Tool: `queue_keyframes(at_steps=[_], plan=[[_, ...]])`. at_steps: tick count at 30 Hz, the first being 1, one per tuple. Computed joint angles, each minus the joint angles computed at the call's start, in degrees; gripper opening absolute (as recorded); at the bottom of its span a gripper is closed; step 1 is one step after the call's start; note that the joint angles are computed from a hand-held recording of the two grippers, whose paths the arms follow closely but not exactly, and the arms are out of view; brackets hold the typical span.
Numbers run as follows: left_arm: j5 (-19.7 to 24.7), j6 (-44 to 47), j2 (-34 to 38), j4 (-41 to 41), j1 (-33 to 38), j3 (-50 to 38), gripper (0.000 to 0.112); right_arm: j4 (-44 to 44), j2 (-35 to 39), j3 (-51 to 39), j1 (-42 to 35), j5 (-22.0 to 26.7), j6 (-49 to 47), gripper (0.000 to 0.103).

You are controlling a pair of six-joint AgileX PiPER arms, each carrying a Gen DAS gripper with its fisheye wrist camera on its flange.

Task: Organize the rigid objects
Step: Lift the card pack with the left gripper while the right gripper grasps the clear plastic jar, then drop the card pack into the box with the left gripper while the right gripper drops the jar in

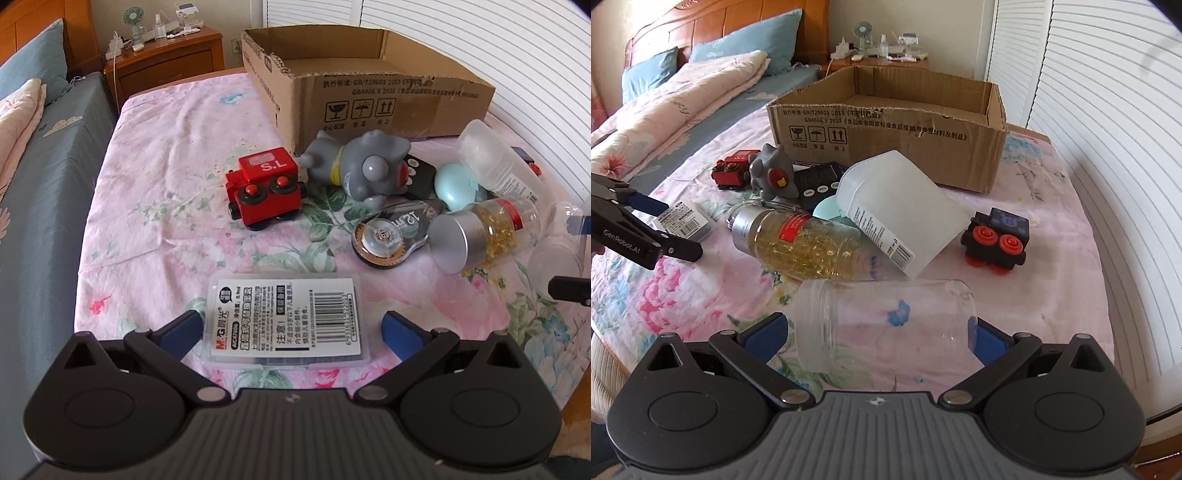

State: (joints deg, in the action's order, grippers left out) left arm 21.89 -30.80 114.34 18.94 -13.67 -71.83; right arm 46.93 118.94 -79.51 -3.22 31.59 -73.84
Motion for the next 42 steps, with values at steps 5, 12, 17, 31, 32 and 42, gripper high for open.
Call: queue_keyframes(at_steps=[5,12,17,31,32,42], plan=[[1.5,1.6,-0.1,-1.5,-0.2,-0.9,0.097,-5.5,0.2,-1.3,1.5,-1.1,5.9,0.099],[2.1,4.7,-0.2,-3.8,0.5,-1.5,0.088,-11.8,0.3,-2.5,2.7,-1.3,11.6,0.094],[3.8,10.4,-0.5,-8.5,1.3,-2.3,0.088,-14.1,0.2,-4.4,2.4,1.2,12.8,0.094],[9.8,24.7,-6.1,-18.2,2.5,-6.1,0.088,-12.2,-1.4,-10.8,-0.3,9.9,9.7,0.094],[10.4,25.4,-5.9,-18.7,2.6,-7.4,0.088,-11.3,-1.5,-11.7,-0.4,10.6,9.2,0.094],[18.7,28.2,5.2,-17.5,2.6,-34.7,0.088,-7.2,3.2,-25.7,0.2,14.5,9.5,0.094]])
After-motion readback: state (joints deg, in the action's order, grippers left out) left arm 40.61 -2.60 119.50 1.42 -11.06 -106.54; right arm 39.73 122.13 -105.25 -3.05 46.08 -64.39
